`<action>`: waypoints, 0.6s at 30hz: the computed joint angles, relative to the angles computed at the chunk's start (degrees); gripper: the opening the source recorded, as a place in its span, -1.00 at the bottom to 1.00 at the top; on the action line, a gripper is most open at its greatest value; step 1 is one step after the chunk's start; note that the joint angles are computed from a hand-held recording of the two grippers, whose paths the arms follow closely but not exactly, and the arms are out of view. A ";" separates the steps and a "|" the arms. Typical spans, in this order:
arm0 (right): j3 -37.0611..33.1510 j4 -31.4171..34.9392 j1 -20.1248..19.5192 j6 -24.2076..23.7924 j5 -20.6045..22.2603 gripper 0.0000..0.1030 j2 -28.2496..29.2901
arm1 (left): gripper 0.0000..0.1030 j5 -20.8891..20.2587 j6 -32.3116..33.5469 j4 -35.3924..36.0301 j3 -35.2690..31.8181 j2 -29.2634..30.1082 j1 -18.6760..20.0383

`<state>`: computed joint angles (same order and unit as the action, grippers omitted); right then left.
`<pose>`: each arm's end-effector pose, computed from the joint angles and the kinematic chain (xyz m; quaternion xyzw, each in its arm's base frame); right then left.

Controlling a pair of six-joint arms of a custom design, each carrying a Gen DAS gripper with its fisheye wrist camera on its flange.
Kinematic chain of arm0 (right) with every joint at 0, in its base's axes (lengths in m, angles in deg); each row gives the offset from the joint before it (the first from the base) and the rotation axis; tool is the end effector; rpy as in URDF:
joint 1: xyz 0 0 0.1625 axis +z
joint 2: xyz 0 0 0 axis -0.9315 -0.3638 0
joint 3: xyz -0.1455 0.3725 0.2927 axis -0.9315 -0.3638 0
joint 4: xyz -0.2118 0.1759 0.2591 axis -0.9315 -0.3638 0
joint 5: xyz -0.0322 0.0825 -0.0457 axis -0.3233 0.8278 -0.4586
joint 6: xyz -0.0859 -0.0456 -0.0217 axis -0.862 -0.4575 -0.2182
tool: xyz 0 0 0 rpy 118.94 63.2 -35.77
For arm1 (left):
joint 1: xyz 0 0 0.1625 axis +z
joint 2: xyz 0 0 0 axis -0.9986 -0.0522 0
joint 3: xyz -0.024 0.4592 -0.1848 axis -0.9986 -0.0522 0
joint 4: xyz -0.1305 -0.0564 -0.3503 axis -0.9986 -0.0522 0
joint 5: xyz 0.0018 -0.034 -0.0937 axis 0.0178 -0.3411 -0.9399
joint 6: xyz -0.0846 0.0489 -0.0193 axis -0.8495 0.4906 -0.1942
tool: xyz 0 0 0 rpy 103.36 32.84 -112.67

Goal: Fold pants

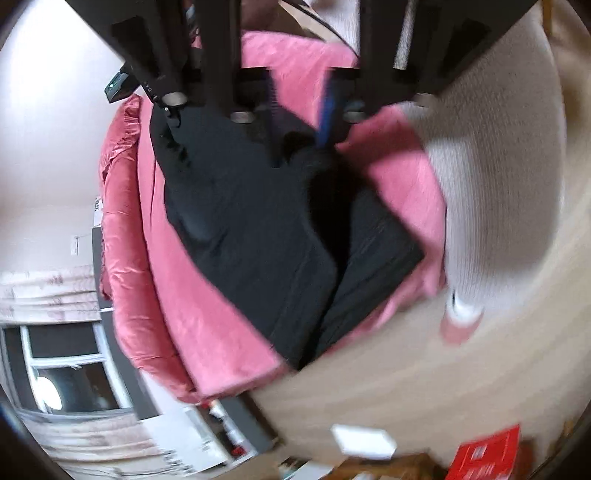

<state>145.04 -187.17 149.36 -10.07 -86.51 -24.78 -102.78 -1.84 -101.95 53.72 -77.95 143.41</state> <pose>0.0353 -0.4942 0.2453 0.0088 -0.9372 0.3123 0.1549 -0.1330 -0.5081 0.1729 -0.1822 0.9552 -0.2291 0.0436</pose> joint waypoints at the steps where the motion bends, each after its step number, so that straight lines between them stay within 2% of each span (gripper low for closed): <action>1: 0.04 -0.28 0.15 -0.40 -0.28 -0.82 0.13 | -0.85 2.21 0.40 1.74 -0.47 -0.30 -0.93; 3: -0.05 -0.26 0.83 -1.05 -1.05 -0.82 0.14 | -0.87 4.21 0.38 1.76 -0.71 -0.56 -1.85; 7: -0.22 0.50 3.13 -2.93 -1.35 -0.82 -1.33 | -0.88 4.10 1.40 -0.36 -1.84 -1.40 -1.54; 11: 1.47 2.29 5.69 -7.28 0.58 -0.82 -5.28 | -0.88 7.75 7.09 -4.12 -2.76 -3.48 -2.36; 14: 3.33 6.12 6.08 -9.29 2.84 -0.82 -7.58 | -0.88 9.25 9.41 -1.64 -3.62 -4.04 -1.68; 16: 4.28 8.07 5.68 -9.64 1.33 -0.82 -6.96 | -0.88 7.94 8.00 -0.96 -3.26 -3.61 -0.15; 18: 4.94 8.34 4.71 -9.19 -0.64 -0.82 -5.17 | -0.88 8.10 5.27 2.74 -2.61 -3.09 1.01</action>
